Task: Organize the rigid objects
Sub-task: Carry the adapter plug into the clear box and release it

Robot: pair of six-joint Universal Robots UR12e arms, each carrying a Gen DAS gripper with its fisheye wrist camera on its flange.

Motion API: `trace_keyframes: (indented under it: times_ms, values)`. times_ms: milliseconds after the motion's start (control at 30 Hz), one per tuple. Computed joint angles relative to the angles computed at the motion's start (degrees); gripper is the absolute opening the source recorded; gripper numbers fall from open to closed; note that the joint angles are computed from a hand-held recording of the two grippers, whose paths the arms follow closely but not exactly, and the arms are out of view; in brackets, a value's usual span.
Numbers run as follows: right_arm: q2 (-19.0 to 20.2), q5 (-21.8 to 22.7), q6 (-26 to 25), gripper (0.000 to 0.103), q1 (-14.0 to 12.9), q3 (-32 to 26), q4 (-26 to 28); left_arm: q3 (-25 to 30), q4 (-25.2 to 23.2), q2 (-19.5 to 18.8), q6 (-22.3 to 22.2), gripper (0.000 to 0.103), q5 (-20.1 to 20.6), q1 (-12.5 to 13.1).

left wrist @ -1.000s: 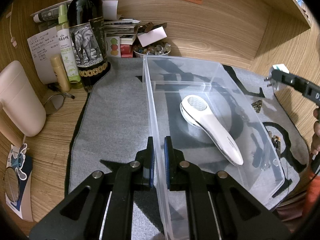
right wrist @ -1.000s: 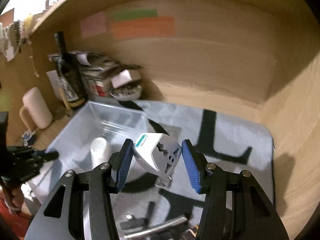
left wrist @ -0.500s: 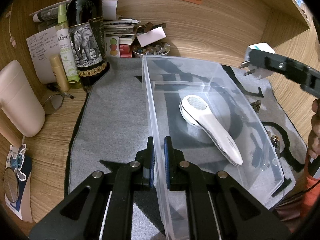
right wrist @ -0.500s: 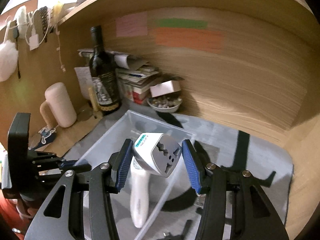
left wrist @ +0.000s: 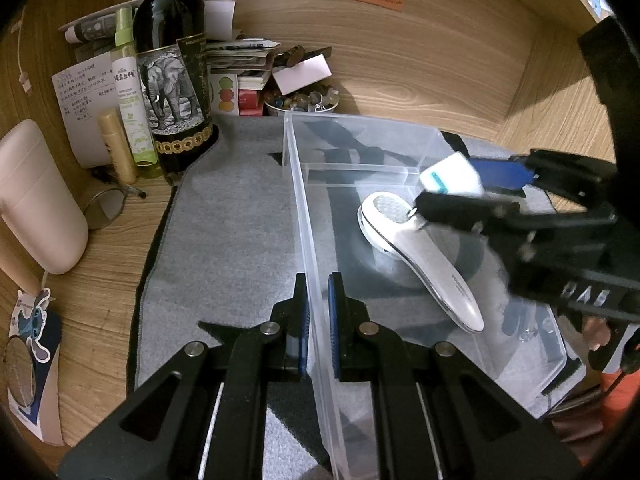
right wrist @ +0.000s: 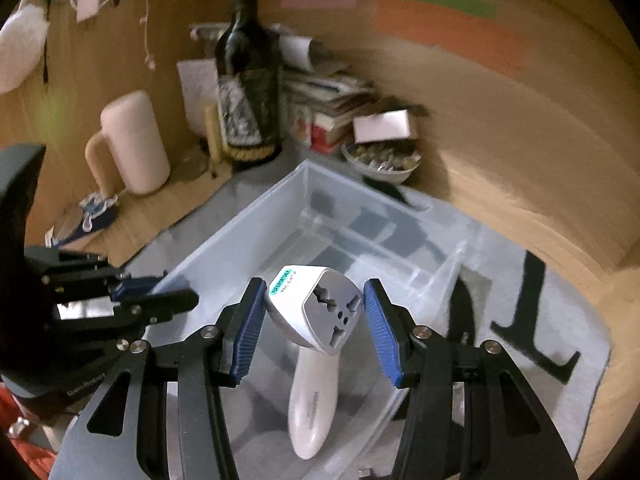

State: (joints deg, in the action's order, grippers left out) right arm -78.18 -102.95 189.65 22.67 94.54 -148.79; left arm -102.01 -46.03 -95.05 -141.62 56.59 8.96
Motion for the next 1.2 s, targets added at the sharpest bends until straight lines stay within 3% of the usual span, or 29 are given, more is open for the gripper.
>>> trace_keyframes:
  times_ms: [200, 600, 800, 1200]
  values:
    - [1.0, 2.7, -2.2, 0.047, 0.0, -1.3, 5.3, 0.0, 0.1, 0.0, -0.3, 0.008, -0.2, -0.1]
    - [1.8, 1.7, -3.7, 0.048, 0.7, -2.8, 10.2, -0.1, 0.7, -0.1, -0.1, 0.008, -0.5, 0.1]
    - [1.5, -0.6, -4.4, 0.058, 1.4, -2.2, 8.0, -0.1, 0.6, -0.1, 0.0, 0.008, -0.5, 0.1]
    - [-1.2, -5.3, -3.3, 0.068, 1.6, 0.2, 1.8, -0.1, 0.7, -0.2, 0.1, 0.008, -0.5, 0.2]
